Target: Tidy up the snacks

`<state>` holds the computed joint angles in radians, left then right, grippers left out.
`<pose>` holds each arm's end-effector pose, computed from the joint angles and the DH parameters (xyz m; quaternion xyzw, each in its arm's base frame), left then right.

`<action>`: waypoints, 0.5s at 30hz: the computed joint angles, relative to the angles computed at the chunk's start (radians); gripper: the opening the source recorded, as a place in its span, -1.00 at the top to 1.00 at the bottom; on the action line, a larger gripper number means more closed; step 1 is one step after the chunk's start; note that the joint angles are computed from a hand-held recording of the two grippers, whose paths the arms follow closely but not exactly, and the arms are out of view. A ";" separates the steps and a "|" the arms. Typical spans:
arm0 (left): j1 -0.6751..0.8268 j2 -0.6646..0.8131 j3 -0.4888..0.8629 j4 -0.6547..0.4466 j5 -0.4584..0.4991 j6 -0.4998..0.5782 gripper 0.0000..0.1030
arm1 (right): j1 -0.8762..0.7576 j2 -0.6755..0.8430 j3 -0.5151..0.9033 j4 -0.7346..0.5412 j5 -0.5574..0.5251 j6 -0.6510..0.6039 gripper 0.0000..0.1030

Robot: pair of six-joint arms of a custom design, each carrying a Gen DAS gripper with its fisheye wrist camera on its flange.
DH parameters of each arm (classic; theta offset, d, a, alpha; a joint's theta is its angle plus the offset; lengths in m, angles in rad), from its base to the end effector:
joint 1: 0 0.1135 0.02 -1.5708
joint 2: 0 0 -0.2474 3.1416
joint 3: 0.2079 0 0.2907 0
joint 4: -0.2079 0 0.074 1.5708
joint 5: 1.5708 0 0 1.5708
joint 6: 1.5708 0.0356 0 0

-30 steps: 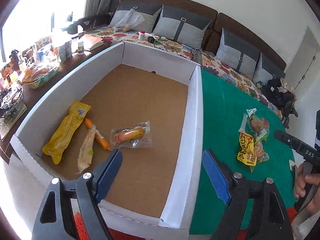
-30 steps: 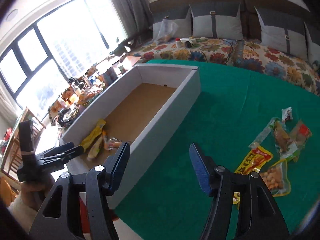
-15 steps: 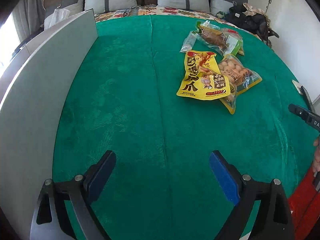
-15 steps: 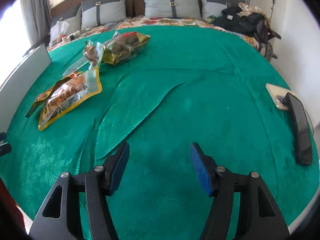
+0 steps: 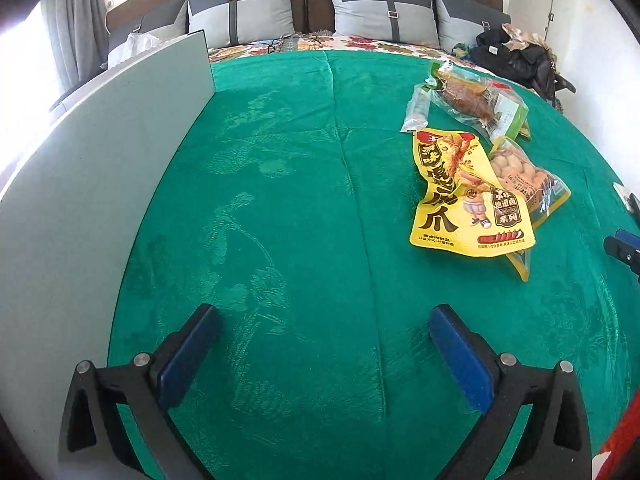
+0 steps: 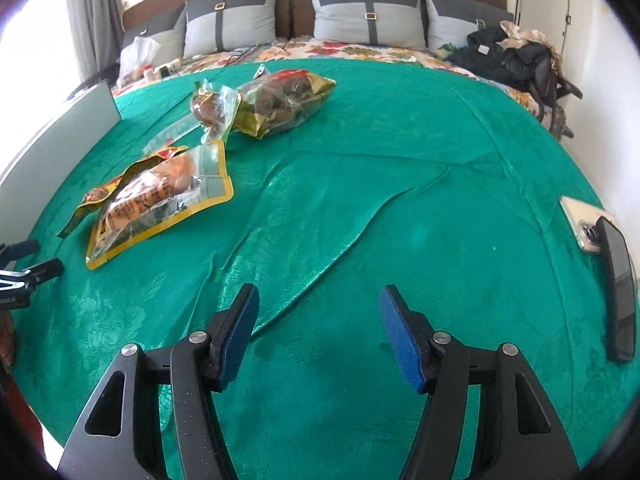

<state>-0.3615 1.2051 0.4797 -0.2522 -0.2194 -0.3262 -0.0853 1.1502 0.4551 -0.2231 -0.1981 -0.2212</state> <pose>0.2319 -0.0794 0.1106 -0.0152 0.9510 0.0006 0.3088 0.2417 -0.0136 0.1167 -0.0956 0.9383 0.0439 0.3295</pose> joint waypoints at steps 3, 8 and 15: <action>-0.005 0.002 -0.006 0.011 -0.008 -0.005 -1.00 | -0.012 0.029 0.010 0.003 0.000 0.011 -0.28; -0.007 0.002 -0.008 0.016 -0.010 -0.006 -1.00 | -0.019 0.047 0.012 0.015 0.010 0.014 -0.32; -0.008 0.002 -0.008 0.017 -0.010 -0.007 -1.00 | 0.010 0.044 -0.008 0.050 0.038 0.014 -0.53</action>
